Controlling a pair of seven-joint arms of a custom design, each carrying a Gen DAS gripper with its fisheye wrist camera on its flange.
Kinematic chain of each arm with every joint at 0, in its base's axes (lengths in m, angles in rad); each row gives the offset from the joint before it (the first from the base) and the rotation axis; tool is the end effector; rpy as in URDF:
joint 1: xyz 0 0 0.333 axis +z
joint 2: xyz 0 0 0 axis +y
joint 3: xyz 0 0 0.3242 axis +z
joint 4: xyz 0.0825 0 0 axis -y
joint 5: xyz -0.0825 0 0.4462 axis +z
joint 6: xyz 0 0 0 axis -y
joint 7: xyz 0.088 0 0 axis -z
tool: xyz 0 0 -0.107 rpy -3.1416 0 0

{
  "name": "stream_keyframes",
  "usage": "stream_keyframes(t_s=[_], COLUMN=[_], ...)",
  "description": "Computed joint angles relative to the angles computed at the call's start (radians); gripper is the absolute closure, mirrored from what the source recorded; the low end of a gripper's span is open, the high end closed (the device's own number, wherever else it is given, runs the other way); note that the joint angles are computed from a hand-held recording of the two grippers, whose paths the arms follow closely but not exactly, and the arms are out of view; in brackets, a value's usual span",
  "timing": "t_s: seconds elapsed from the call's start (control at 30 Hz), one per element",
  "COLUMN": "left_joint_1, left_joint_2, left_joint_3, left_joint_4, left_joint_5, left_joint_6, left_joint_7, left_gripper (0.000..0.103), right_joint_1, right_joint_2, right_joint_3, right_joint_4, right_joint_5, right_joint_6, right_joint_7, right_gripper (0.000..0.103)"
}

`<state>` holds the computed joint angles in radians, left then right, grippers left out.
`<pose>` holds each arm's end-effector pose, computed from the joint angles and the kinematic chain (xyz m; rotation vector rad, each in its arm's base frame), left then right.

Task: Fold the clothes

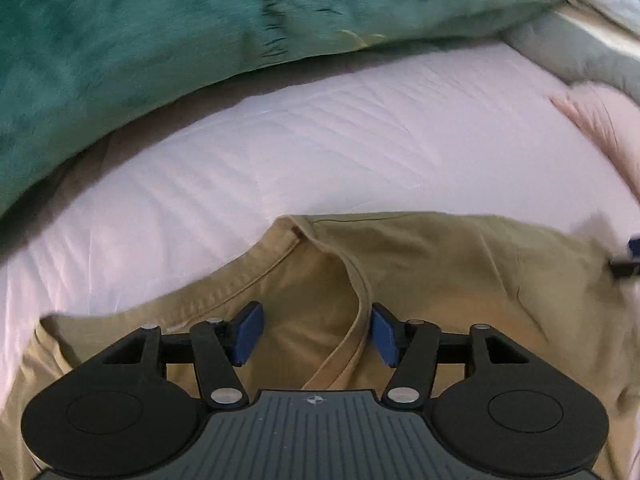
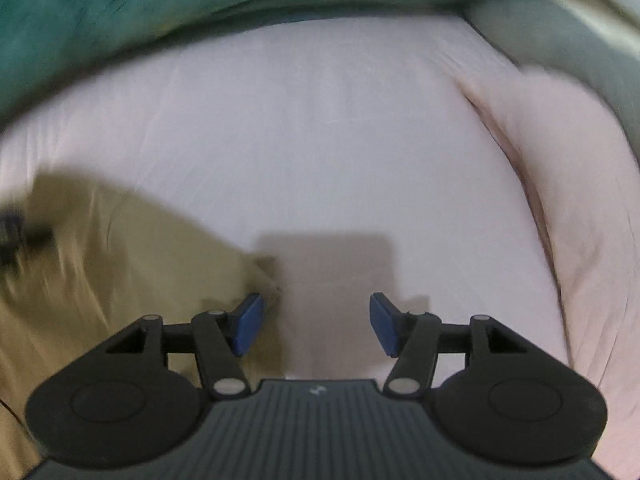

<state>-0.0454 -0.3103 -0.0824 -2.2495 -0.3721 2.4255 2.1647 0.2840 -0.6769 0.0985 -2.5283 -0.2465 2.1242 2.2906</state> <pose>0.5486 -0.0747 0.5293 -1.4225 2.4048 -0.7063 0.3996 0.1511 0.5144 -1.7868 2.2974 -0.5056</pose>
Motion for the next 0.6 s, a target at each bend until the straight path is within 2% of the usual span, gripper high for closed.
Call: stream_keyframes(t_s=[0.1,0.2,0.23,0.27,0.37,0.47,0.57,0.6], left_joint_1=[0.0,-0.002,-0.004,-0.005,-0.008,-0.01,-0.013,-0.013], left_joint_2=[-0.001,-0.006,-0.008,-0.009,-0.019,-0.019,-0.017,-0.016], left_joint_3=[-0.004,-0.008,-0.009,-0.012,-0.017,-0.012,-0.008,-0.006], left_joint_4=[-0.007,-0.024,-0.03,-0.034,-0.036,-0.034,-0.03,-0.029], left_joint_5=[0.015,0.018,0.018,0.02,0.032,0.033,0.029,0.028], left_joint_6=[0.006,0.031,0.04,0.048,0.052,0.046,0.041,0.039], left_joint_7=[0.014,0.007,0.006,0.004,-0.013,-0.016,-0.008,-0.005], left_gripper=[0.042,0.038,0.037,0.035,0.033,0.033,0.033,0.032], right_joint_1=[0.009,0.015,0.019,0.029,0.04,0.029,-0.017,-0.043], right_joint_2=[0.042,0.059,0.06,0.047,0.054,0.05,-0.011,-0.026], right_joint_3=[0.022,0.016,0.011,-0.003,-0.014,0.006,0.04,0.062], right_joint_4=[0.009,0.018,0.02,0.013,0.027,0.034,0.013,0.015], right_joint_5=[-0.02,-0.019,-0.016,0.001,0.028,0.0,-0.065,-0.11], right_joint_6=[0.017,0.036,0.037,0.045,0.043,0.033,0.011,-0.021], right_joint_7=[-0.003,-0.003,-0.014,-0.034,-0.078,-0.089,-0.015,0.017], right_gripper=[0.044,0.046,0.053,0.069,0.089,0.098,0.102,0.103])
